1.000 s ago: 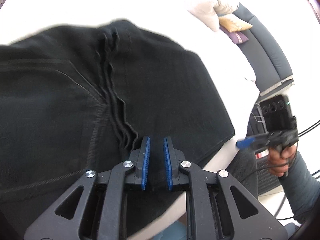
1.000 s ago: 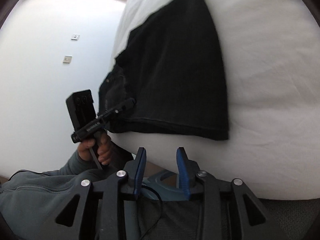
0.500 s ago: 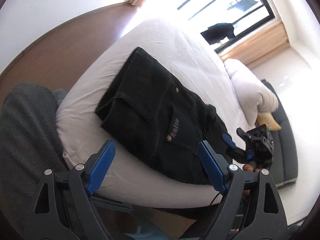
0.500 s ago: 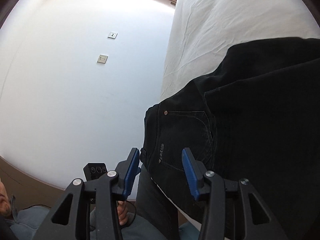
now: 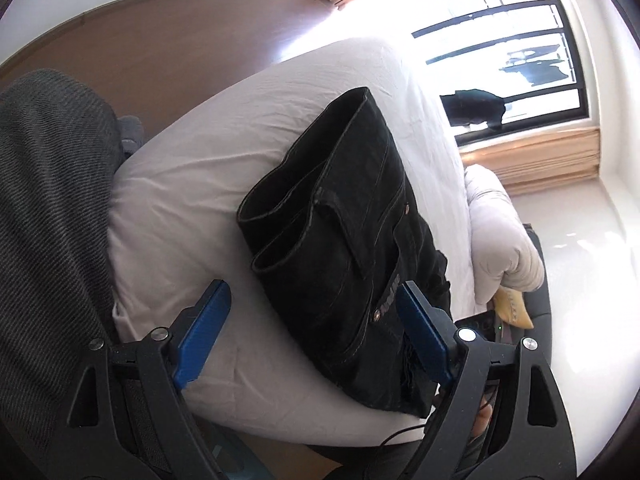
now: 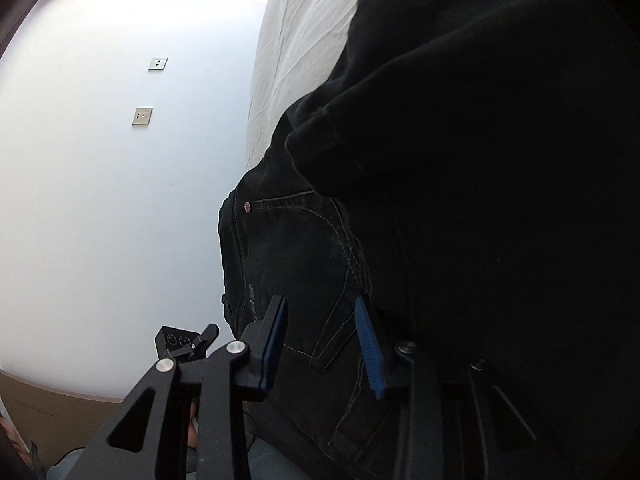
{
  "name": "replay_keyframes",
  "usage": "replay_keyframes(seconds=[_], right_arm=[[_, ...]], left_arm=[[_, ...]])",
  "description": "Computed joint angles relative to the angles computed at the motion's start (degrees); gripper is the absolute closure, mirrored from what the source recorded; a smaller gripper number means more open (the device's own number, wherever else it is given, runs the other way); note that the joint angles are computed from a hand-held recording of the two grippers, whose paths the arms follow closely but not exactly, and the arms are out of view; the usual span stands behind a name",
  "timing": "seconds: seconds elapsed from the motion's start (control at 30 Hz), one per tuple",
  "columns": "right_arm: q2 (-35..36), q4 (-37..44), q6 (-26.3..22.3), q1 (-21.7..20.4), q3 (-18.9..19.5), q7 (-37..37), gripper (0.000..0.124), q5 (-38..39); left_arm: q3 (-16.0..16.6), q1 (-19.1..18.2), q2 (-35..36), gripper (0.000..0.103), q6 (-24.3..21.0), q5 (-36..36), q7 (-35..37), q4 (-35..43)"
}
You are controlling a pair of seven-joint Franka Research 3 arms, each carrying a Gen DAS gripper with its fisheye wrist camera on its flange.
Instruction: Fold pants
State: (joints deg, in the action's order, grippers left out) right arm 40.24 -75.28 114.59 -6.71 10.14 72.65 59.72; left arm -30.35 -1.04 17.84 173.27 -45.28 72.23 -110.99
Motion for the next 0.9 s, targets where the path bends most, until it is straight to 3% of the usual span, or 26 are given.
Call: replay_keyframes(seconds=[0.03,0.17,0.23,0.3,0.33,0.37,0.53,0.7,0.9], right_arm=[[0.1,0.1,-0.1,-0.1,0.1,0.0,0.082,0.1],[0.0,-0.3,0.0,-0.3,0.3,-0.5,0.082,0.8],[-0.1,-0.8,0.1,-0.6,0.6,-1.0,0.082,1.8],[0.0,-1.0,0.2,-0.7,0.7,-1.2,0.082,2.5],[0.0,-1.0,0.2,-0.6,0.6,-1.2,0.082,2.5],[0.0,-0.8,0.1,-0.5,0.5,-1.0,0.082,2.3],[0.1,-0.3,0.1,-0.1,0.1,0.5,0.082,1.4],[0.1,0.3,0.9,0.8,-0.2,2.3,0.082,-0.2],[-0.3,-0.3,1.9,1.0,0.0,2.6,0.083,-0.7]], left_arm=[[-0.1,0.1,1.2,0.02,0.4,-0.2,0.2,0.8],[-7.2,6.0,4.9,0.02,4.0,-5.3,6.6,2.7],[-14.9,12.2,7.6,0.021,7.1,-9.9,11.6,3.1],[-21.7,17.7,11.3,0.028,9.6,-12.3,14.2,4.1],[-23.8,19.4,12.8,0.048,9.7,-13.6,16.1,4.8],[-23.9,20.0,13.5,0.066,8.1,-11.4,14.0,4.9],[-20.0,17.2,13.6,0.088,5.3,-5.3,8.0,6.5],[-13.3,11.9,11.9,0.091,3.3,3.1,1.7,8.4],[-8.8,7.6,10.3,0.091,2.4,11.8,-3.2,10.1]])
